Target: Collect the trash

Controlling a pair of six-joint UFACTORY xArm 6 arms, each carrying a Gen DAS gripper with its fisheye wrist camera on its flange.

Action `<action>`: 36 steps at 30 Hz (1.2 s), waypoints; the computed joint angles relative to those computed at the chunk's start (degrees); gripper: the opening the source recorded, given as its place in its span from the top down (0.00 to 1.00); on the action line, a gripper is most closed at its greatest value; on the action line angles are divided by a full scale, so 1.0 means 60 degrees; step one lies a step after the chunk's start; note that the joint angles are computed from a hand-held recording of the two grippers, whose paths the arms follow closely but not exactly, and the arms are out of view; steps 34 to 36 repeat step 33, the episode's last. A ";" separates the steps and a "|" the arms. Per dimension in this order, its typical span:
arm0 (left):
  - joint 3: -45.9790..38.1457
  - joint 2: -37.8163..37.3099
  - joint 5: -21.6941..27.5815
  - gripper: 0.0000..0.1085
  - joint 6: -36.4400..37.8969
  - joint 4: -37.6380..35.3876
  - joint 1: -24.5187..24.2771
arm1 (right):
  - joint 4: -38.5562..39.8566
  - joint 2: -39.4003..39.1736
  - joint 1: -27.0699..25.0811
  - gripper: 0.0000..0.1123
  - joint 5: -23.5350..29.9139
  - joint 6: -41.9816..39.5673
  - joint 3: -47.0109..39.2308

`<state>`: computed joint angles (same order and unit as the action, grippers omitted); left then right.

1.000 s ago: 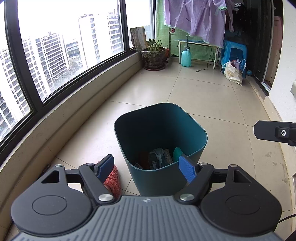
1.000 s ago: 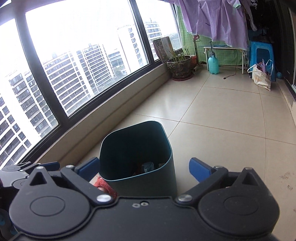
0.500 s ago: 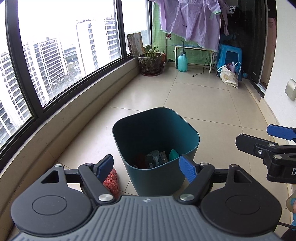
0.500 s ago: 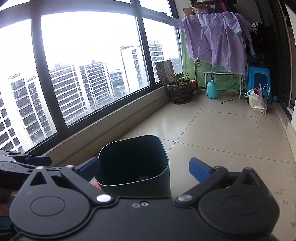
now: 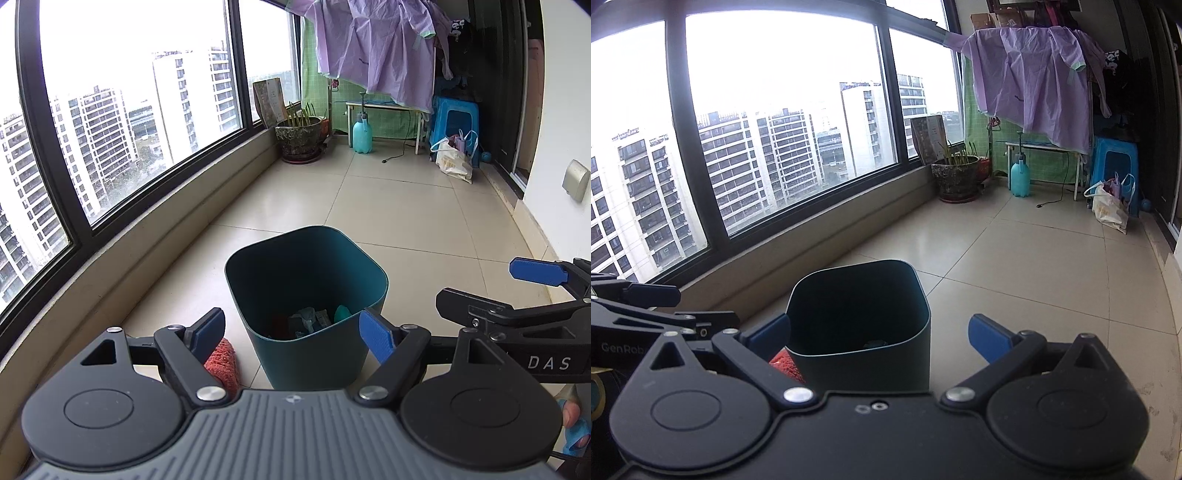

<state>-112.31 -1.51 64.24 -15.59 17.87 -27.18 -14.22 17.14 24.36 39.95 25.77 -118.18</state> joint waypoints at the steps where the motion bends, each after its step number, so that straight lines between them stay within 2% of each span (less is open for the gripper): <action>1: -0.0026 -0.0011 0.0009 0.26 -0.0023 -0.0024 0.0004 | 0.0011 0.0008 0.0000 0.08 0.0006 -0.0026 -0.0024; 7: -0.0155 0.0001 0.0031 0.26 -0.0202 0.0323 -0.0159 | 0.0144 -0.0008 -0.0020 0.08 -0.0049 -0.0065 -0.0096; 12: -0.0515 0.0194 0.0322 0.26 -0.0200 0.0136 -0.0132 | 0.0296 -0.0226 -0.0021 0.08 -0.0272 -0.0319 0.0242; 17: -0.0627 0.0347 0.0283 0.26 -0.0149 0.0029 -0.0056 | 0.0195 -0.0239 -0.0080 0.08 -0.0238 -0.0199 0.0285; 23: -0.0284 0.0211 0.0103 0.26 -0.0069 0.0017 -0.0031 | 0.0317 -0.0197 -0.0141 0.08 0.0053 -0.0158 0.0232; 36: -0.0354 0.0227 0.0354 0.27 0.0056 -0.0207 0.0078 | 0.0448 -0.0019 -0.0066 0.08 0.0656 -0.0284 -0.0203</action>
